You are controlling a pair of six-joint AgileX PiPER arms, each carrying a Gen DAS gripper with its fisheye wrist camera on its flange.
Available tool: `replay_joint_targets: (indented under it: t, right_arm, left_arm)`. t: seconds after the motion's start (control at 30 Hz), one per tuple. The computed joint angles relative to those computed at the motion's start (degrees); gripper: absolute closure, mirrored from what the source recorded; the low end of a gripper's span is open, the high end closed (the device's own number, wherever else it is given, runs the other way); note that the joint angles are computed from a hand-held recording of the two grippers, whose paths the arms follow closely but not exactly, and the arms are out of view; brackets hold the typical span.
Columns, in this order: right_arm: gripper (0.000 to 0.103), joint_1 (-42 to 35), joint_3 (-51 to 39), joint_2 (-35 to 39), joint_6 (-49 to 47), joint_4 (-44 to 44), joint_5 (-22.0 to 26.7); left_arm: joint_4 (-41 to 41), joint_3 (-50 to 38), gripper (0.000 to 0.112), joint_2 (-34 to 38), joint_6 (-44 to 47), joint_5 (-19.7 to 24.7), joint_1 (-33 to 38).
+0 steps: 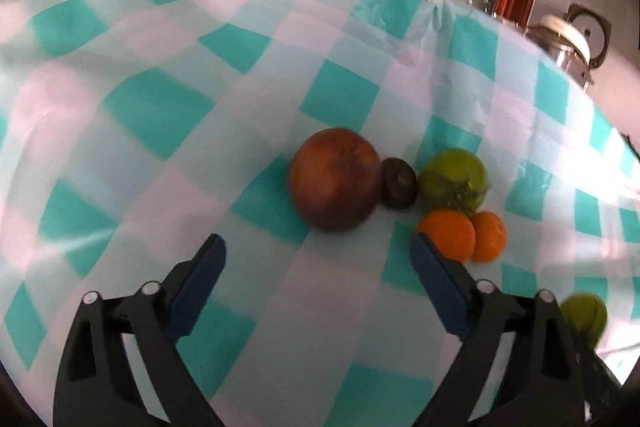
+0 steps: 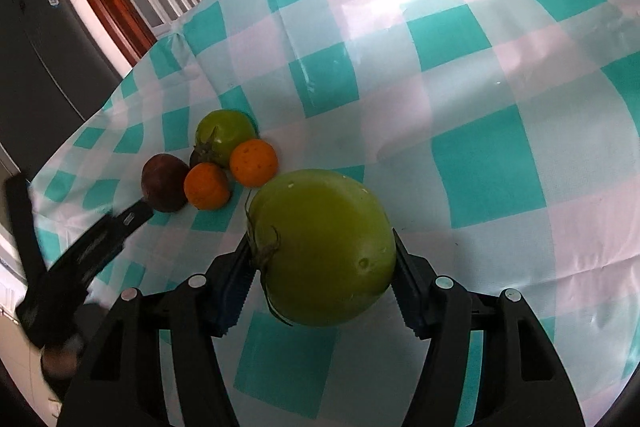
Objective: Organize fruits
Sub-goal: 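Grasp the large green tomato with the right tool while the left tool grasps the red apple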
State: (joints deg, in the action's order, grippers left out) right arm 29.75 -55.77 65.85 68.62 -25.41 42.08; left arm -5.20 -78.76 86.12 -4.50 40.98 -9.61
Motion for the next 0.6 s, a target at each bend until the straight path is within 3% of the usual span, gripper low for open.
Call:
replay_joint_targets:
  t: [0.13, 0.27, 0.6]
  right_arm:
    - [0.042, -0.1, 0.4, -0.4, -0.4, 0.6, -0.2]
    - [0.042, -0.2, -0.1, 0.0, -1.6, 1.8, -0.3]
    - [0.042, -0.7, -0.1, 0.3, -2.8, 2.9, -1.3]
  left_arm:
    - [5.0, -8.9, 0.024, 7.4, -3.0, 4.0, -2.2]
    - [6.3, -19.0, 0.028, 15.1, -2.1, 10.7, -2.6]
    - [6.3, -19.9, 0.032, 15.6, 6.9, 11.0, -1.7]
